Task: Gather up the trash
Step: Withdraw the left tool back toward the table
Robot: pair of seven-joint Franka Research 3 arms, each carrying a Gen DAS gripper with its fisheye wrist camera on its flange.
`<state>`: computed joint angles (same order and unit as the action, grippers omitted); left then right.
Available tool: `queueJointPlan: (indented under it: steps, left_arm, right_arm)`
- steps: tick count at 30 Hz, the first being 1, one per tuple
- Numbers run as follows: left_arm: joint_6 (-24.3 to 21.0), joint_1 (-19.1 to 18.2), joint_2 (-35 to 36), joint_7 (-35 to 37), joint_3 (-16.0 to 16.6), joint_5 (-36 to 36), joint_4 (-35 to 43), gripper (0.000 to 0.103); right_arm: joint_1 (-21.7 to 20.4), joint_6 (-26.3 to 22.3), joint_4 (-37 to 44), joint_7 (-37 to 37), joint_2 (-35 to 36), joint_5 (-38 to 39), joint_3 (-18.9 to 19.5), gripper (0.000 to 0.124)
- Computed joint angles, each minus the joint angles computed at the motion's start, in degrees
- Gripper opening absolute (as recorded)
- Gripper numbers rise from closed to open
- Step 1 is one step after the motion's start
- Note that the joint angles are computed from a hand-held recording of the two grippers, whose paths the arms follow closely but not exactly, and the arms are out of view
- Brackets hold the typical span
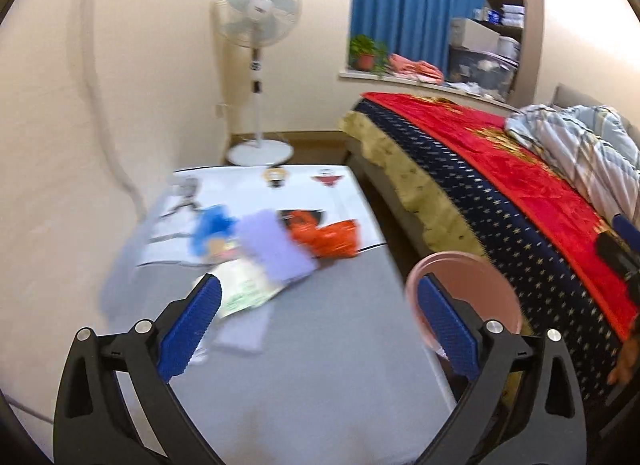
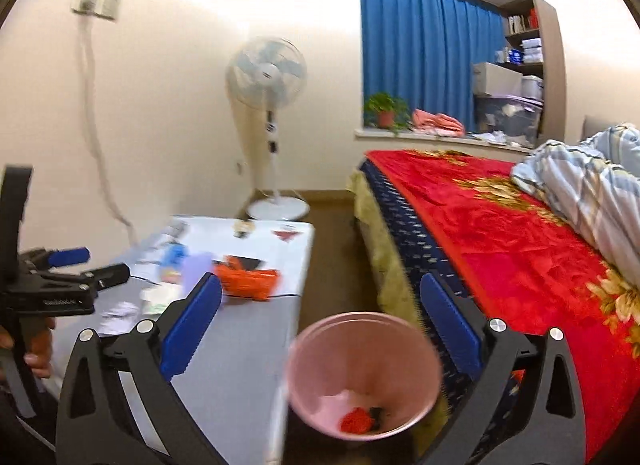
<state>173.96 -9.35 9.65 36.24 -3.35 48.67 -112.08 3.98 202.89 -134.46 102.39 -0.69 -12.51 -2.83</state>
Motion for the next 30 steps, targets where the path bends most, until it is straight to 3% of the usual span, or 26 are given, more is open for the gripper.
queueJointPlan:
  steps: [2,5,7,8,10,12,15,17,22,30]
  left_arm:
    - [0.65,-1.63,-3.35,-13.03,4.47,13.31,-3.69,0.095]
    - [-0.98,-0.77,-5.47,-31.60,5.71,31.64,-6.09,0.095]
    - [-2.49,0.60,-5.66,-39.37,5.10,38.57,-6.88,0.095]
    - [-3.67,1.24,-5.42,-39.21,4.40,38.09,-7.02,0.095]
    - [-3.57,2.82,-4.97,-35.65,3.06,35.46,-6.66,0.095]
    - [-3.63,4.09,-5.48,-41.65,2.12,42.28,-6.45,0.095]
    - [-3.17,6.35,-5.44,-41.99,0.33,42.30,-6.73,0.095]
    - [-1.56,7.57,-4.85,-41.15,-0.28,40.40,-6.56,0.095]
    - [-2.35,7.96,-4.30,-42.31,-1.18,41.28,-6.01,0.095]
    - [-2.42,7.83,-3.95,-42.60,-1.53,41.73,-5.57,0.095]
  right_arm:
    - [1.23,0.25,-3.01,0.64,-2.18,1.97,0.85,0.098]
    - [3.40,0.48,-5.55,0.98,-3.28,5.29,1.16,0.098]
    - [4.67,-0.55,-5.51,0.46,-2.66,6.97,1.52,0.098]
    - [5.14,-0.83,-5.25,-0.83,-2.12,8.35,1.80,0.098]
    - [5.74,-0.52,-4.39,-11.46,-0.32,19.42,4.69,0.098]
    - [7.86,-1.10,-2.37,-24.28,1.75,32.90,6.11,0.098]
    - [9.59,-2.60,-0.50,-28.99,3.35,38.84,5.56,0.098]
    - [9.97,-3.56,0.49,-29.40,4.24,40.13,5.14,0.098]
    - [11.31,-5.01,1.91,-32.27,5.19,43.83,4.04,0.098]
    - [10.12,-4.58,1.57,-29.83,5.28,39.41,4.76,0.098]
